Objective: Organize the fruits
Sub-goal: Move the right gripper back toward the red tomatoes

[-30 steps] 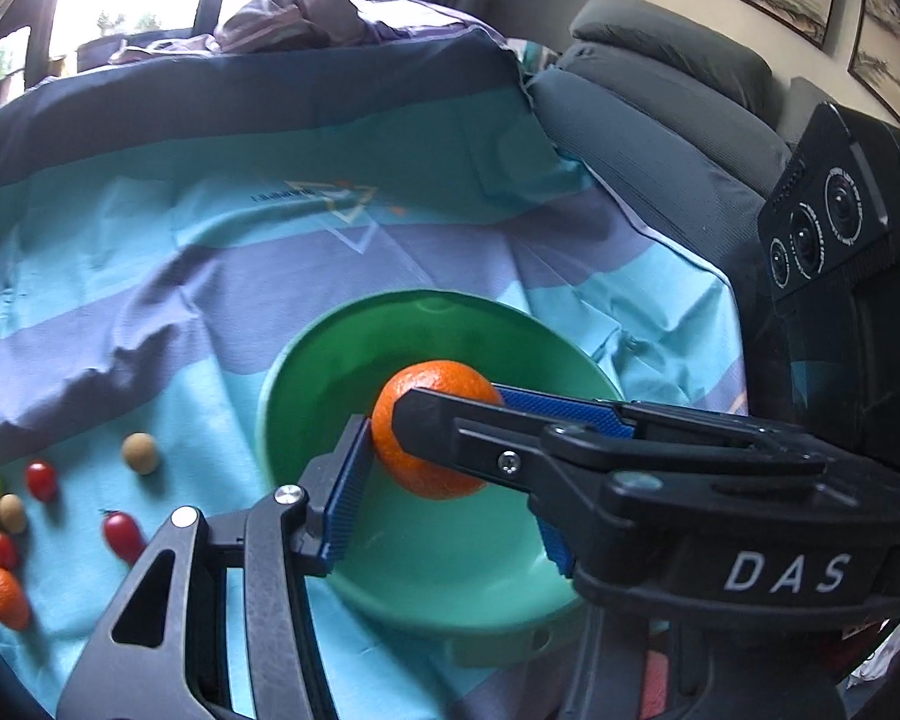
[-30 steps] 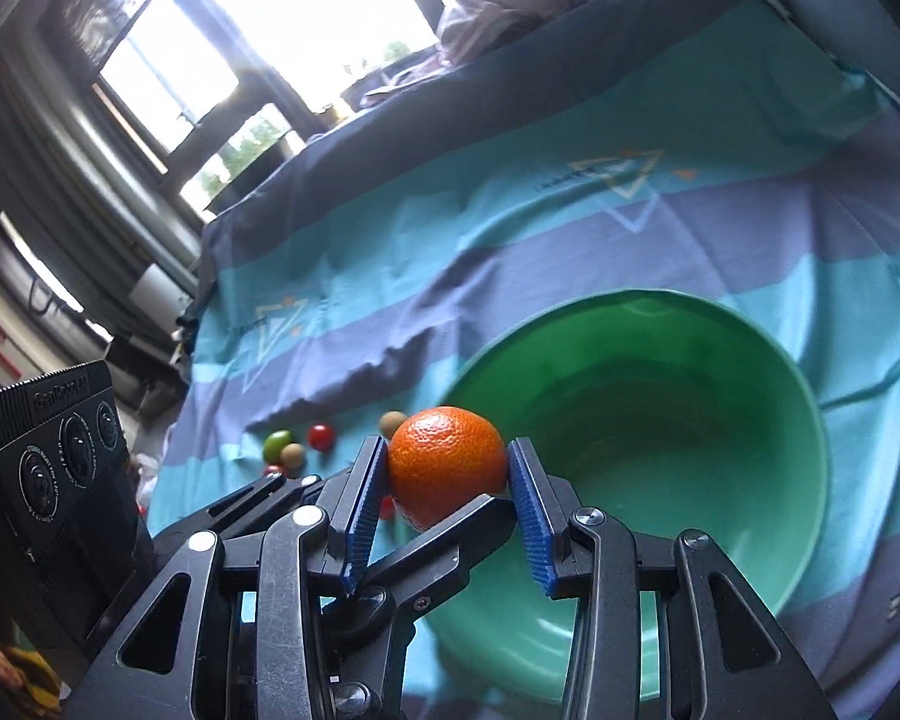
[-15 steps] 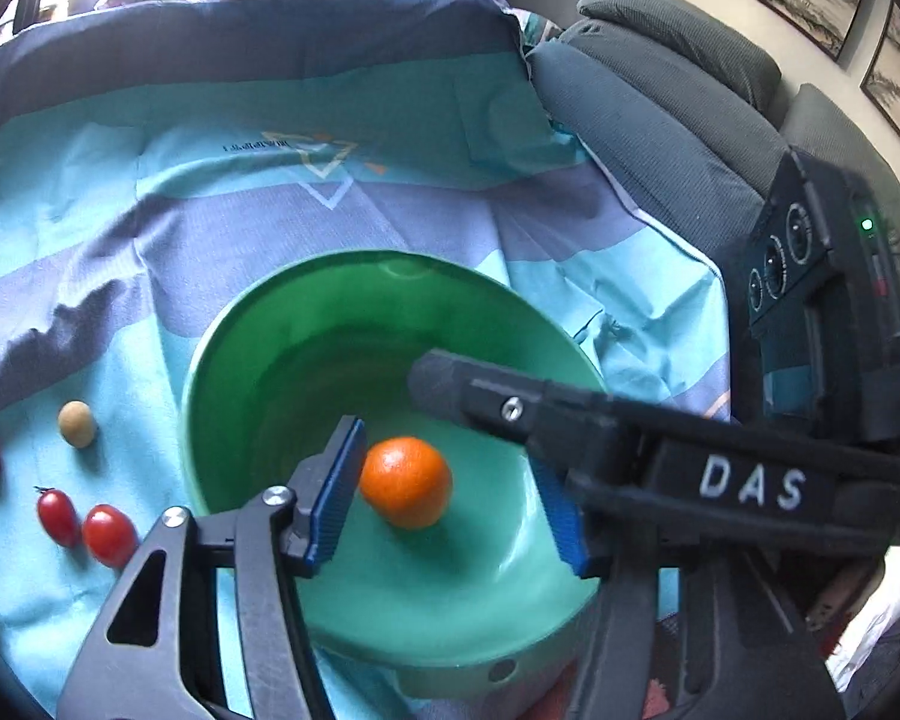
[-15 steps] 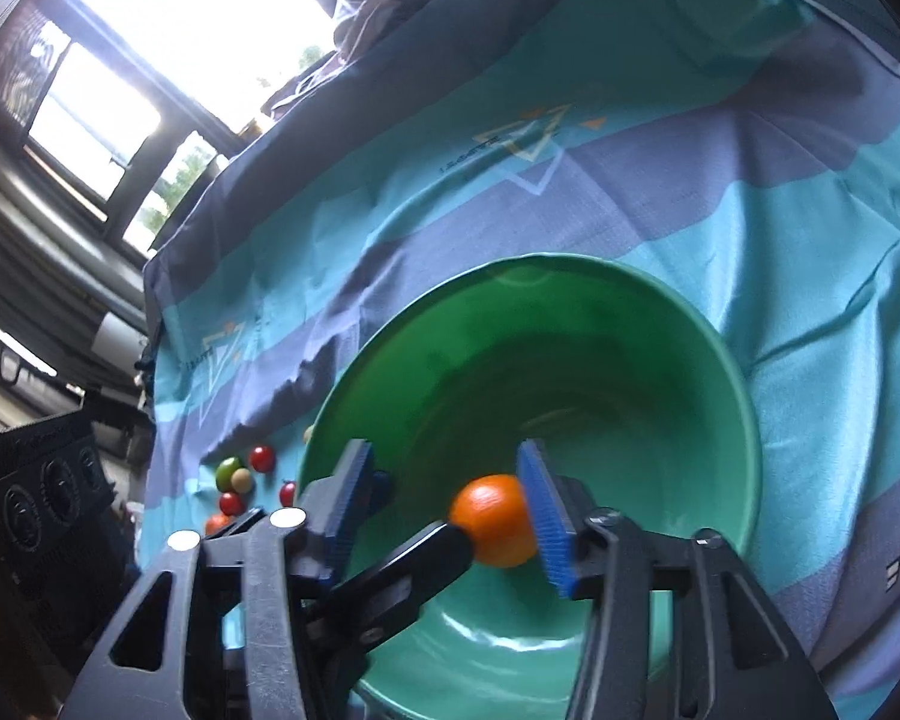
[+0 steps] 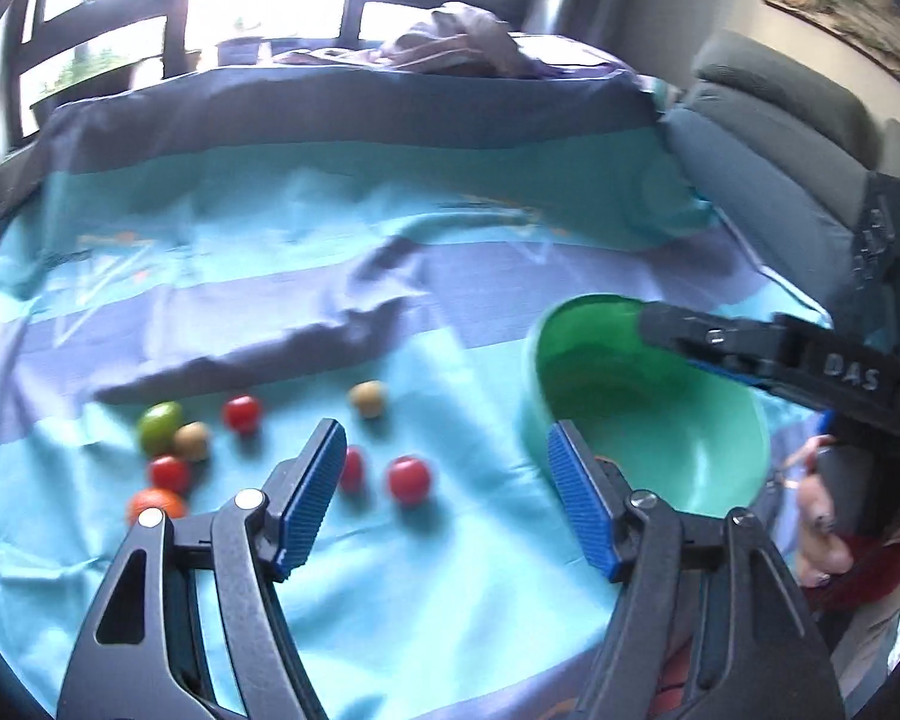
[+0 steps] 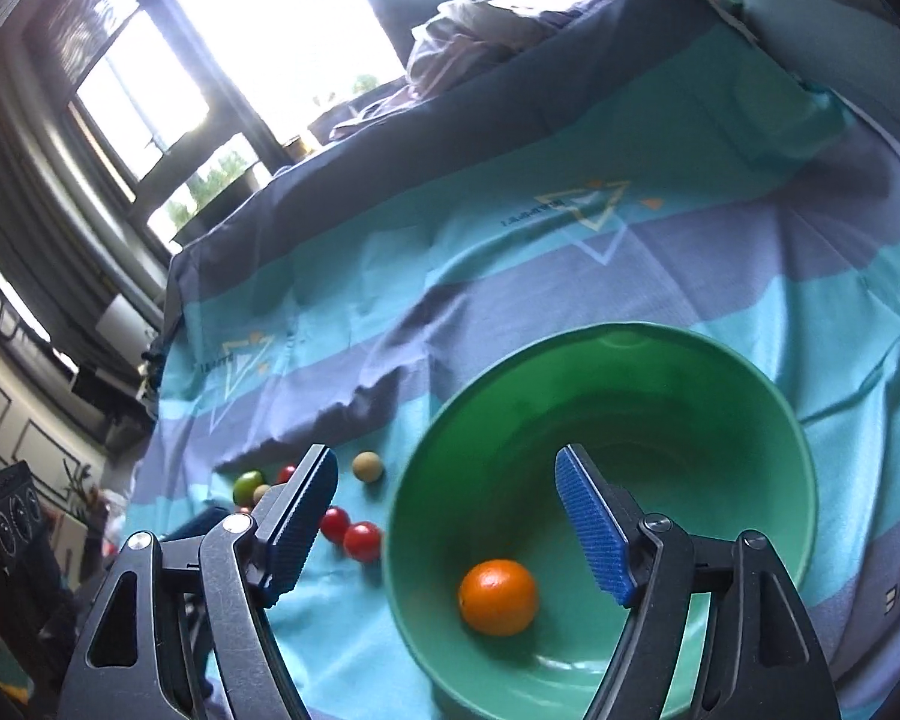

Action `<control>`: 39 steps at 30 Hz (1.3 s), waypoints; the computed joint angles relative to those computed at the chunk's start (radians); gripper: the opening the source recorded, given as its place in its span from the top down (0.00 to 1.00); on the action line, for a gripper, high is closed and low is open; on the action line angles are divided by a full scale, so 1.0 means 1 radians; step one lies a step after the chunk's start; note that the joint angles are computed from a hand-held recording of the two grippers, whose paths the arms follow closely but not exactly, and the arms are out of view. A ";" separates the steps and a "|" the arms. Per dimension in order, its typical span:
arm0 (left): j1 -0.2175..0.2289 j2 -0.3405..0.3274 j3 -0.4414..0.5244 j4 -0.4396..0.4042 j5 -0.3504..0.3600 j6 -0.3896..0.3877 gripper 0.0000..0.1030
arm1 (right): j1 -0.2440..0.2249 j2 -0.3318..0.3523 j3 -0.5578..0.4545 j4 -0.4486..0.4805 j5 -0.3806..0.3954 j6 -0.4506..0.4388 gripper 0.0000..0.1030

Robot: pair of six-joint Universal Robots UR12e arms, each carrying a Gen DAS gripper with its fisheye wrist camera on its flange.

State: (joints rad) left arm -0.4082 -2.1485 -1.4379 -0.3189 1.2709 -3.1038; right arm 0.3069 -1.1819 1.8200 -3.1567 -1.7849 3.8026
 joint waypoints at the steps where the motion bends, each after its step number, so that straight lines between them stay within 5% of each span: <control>1: 0.008 0.005 -0.008 -0.002 0.012 -0.007 0.32 | 0.006 0.006 -0.011 0.005 0.003 -0.016 0.26; 15: 0.102 0.029 -0.095 0.003 0.120 -0.147 0.32 | 0.083 0.113 -0.165 0.097 0.026 -0.183 0.26; 28: 0.107 0.011 -0.077 -0.025 0.147 -0.180 0.32 | 0.109 0.179 -0.252 0.253 0.047 -0.228 0.26; 39: 0.099 0.011 -0.082 -0.013 0.144 -0.167 0.32 | 0.111 0.181 -0.252 0.244 0.036 -0.222 0.26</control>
State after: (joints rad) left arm -0.3092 -2.1377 -1.5204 -0.3323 1.4152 -3.2708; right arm 0.4179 -1.0011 1.5680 -2.9128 -1.7493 3.5804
